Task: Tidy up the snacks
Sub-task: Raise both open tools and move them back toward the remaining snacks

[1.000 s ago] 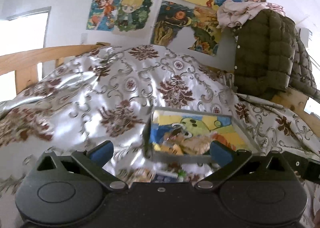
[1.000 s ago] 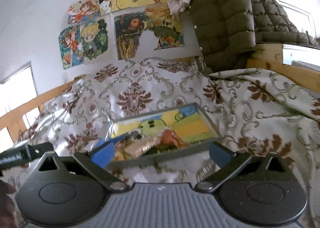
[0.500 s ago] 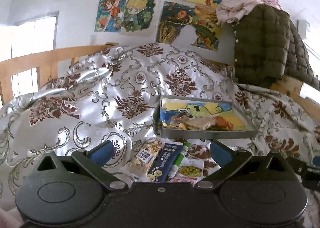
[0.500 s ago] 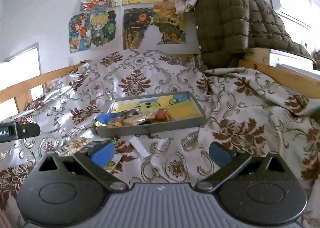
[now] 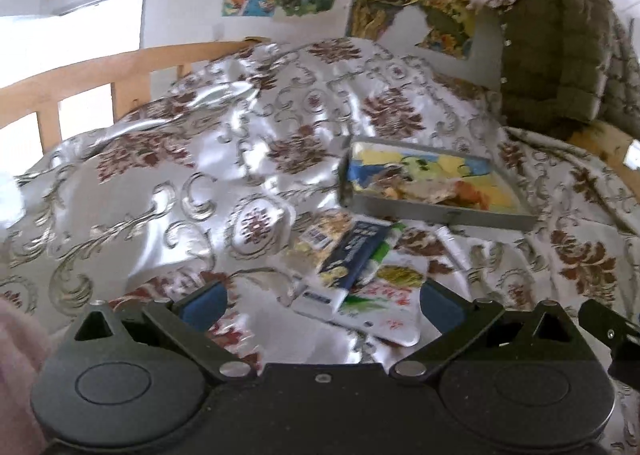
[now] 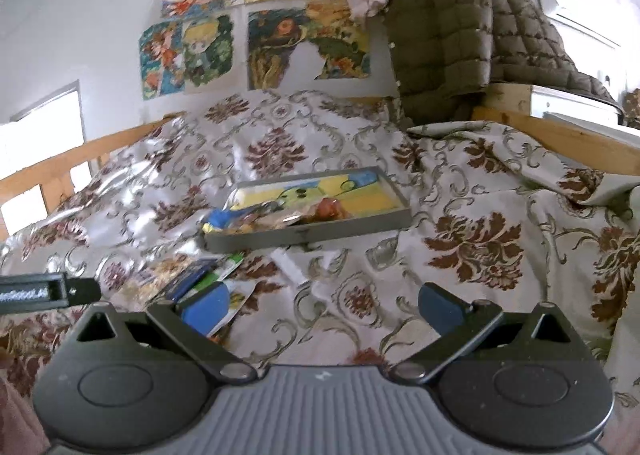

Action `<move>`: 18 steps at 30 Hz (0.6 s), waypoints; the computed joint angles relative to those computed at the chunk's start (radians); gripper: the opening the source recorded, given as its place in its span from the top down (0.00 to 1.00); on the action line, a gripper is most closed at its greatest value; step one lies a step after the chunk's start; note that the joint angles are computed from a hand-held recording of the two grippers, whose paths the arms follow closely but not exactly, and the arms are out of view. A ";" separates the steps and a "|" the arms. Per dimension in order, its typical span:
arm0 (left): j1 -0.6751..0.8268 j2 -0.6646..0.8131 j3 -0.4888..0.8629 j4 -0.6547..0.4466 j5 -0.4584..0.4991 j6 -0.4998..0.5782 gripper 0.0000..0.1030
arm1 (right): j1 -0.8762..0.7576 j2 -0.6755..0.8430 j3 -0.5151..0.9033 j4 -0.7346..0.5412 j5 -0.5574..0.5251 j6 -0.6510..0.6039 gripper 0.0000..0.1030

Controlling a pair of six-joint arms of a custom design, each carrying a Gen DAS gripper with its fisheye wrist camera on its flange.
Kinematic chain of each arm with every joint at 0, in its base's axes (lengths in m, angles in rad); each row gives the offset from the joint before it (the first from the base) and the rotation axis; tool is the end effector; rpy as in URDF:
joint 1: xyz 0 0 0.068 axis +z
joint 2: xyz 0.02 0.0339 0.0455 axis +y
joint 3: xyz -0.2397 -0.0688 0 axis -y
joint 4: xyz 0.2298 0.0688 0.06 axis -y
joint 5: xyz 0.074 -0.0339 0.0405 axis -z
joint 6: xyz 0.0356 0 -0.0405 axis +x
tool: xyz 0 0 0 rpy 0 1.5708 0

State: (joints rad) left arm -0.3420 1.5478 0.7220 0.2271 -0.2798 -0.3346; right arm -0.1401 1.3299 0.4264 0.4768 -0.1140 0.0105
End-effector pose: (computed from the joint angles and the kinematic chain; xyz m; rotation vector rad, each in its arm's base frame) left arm 0.2895 -0.0926 0.1639 -0.1512 2.1392 -0.0909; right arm 0.2498 -0.0311 0.1576 0.0769 1.9932 0.0304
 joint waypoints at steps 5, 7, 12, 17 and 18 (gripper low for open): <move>0.005 -0.033 -0.015 -0.028 -0.015 -0.042 0.01 | 0.074 -0.038 -0.022 -0.026 0.041 -0.039 0.00; 0.000 -0.036 -0.018 -0.029 -0.023 -0.032 0.01 | 0.095 -0.041 -0.028 -0.026 0.054 -0.056 0.00; -0.024 -0.028 0.002 -0.071 -0.065 -0.017 0.01 | 0.104 -0.029 -0.007 -0.054 0.059 -0.047 0.00; -0.025 -0.021 0.040 -0.144 -0.070 -0.001 0.01 | 0.111 0.000 0.024 -0.095 0.069 -0.054 0.00; -0.021 -0.018 0.044 -0.151 -0.064 0.004 0.01 | 0.114 0.009 0.029 -0.099 0.073 -0.060 0.00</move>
